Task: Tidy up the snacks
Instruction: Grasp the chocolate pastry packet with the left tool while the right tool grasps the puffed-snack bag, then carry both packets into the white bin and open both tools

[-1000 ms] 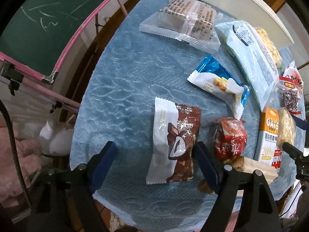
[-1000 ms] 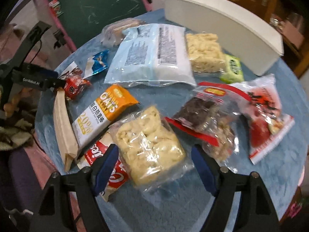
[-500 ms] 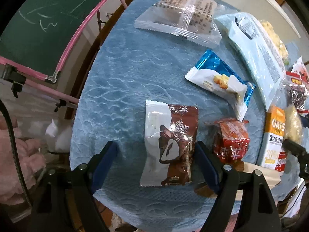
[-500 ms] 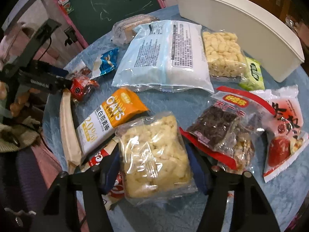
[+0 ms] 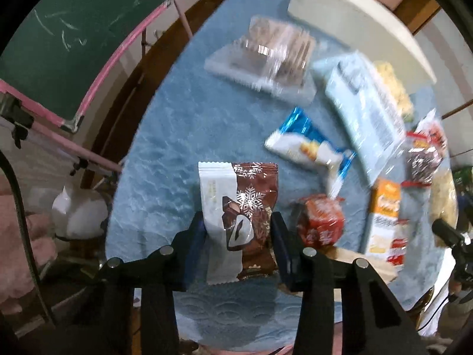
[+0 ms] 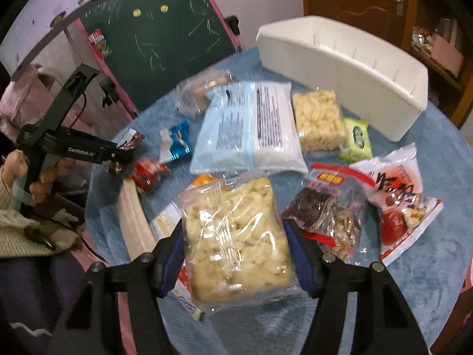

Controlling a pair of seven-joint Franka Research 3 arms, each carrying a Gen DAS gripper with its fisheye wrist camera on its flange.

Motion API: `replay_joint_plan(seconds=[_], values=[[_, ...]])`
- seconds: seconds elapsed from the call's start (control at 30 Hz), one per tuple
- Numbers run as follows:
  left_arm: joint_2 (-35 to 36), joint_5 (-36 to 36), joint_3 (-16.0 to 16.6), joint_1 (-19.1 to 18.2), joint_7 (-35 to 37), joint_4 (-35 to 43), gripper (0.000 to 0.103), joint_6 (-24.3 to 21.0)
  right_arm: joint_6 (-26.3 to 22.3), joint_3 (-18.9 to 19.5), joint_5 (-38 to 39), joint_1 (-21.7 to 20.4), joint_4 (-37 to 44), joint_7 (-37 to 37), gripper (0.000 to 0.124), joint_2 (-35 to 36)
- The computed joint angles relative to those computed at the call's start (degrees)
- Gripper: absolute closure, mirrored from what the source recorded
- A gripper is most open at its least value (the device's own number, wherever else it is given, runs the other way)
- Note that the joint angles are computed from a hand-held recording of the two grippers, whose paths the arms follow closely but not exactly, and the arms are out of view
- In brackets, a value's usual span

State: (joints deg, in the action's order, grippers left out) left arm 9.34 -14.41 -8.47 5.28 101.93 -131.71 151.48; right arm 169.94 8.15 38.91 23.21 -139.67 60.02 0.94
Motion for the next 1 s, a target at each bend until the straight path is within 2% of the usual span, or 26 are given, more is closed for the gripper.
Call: replay_joint_plan(seconds=[0.13,0.3,0.4,0.53,0.63,0.77,0.87,0.93,1.0], values=[[-3.1,-7.9,-1.5,0.9,8.1,0.2,0.061,0.6,2.3,0.0,-5.7,0.5,0.1,6.5,0.060,-0.8],[-5.9,-13.1,-1.4,-1.7,15.4,3.3,0.061,1.8,5.1,-0.6,-16.2,-0.6,0.8,19.2,0.060,-2.3],[-6.5,-15.1,-1.6,-4.1,18.9,6.6,0.061,3.4,6.4,-0.9,-24.1,-2.7,1.7,28.8,0.060,-3.6],[-6.9,-18.7,-1.8,-6.4,24.7,11.0,0.061,4.9,6.6,0.9,-39.0,-8.4,3.8,45.6,0.060,-5.2],[-5.4,-16.9,-2.5,-8.2,24.8,15.7,0.061,7.1,6.0,3.5,-50.4,-14.0,6.2,58.9,0.060,-6.6],[-1.0,-13.8,-4.3,-9.4,24.7,22.8,0.061,11.1,1.5,4.5,-63.7,-18.4,12.4,73.4,0.060,-5.7],[4.5,-7.3,-5.1,-10.6,20.0,29.8,0.061,12.7,-3.2,2.3,-65.2,-17.6,19.0,76.7,0.060,-2.2],[8.5,-3.2,-5.0,-11.5,15.8,35.5,0.061,11.2,-5.1,0.4,-64.0,-16.7,23.1,76.6,0.060,0.5],[13.2,1.3,-4.3,-12.9,11.5,41.5,0.061,9.8,-8.1,-1.7,-66.1,-15.5,29.0,78.7,0.060,4.7]])
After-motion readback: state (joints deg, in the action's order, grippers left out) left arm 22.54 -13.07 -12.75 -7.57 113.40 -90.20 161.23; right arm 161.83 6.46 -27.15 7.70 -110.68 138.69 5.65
